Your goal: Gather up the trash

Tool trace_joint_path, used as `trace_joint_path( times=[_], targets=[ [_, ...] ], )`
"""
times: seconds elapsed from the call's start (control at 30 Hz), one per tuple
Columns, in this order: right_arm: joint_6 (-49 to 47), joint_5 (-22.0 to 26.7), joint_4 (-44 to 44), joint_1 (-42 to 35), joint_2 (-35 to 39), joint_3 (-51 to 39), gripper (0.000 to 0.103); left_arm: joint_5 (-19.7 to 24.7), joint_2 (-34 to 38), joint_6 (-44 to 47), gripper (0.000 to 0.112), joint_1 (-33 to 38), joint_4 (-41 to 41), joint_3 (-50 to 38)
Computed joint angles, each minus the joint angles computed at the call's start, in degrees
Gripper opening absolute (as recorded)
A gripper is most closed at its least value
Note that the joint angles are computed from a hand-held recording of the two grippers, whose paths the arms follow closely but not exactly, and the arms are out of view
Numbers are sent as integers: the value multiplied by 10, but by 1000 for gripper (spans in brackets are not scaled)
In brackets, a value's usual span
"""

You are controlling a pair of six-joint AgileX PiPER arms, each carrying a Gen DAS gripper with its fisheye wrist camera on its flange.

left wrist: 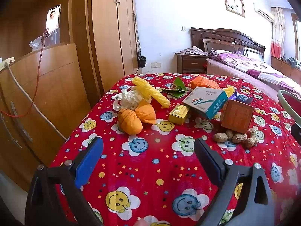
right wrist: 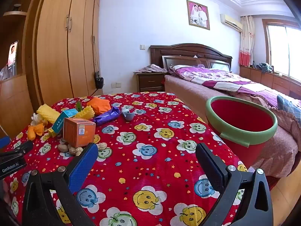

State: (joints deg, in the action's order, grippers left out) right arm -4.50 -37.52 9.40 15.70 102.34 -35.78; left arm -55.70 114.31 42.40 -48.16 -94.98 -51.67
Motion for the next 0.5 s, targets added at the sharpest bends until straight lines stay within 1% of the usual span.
trace_joint_path(
  times=[0.03,0.33,0.4,0.47,0.5],
  targets=[
    [0,-2,-1,0,1,0,103,-8,3,-7,97,-2,6,1],
    [12,1,-10,-2,3,-3,103,-15,-10,-13,97,-9,11,18],
    [11,-2,-1,5,12,-8,103,-15,-13,-13,97,-8,13,20],
    [32,6,-32,-11,2,-4,103,-20,-10,-8,97,-11,7,15],
    [33,6,-33,-11,3,-5,103,-22,-12,-9,97,-12,6,17]
  ],
)
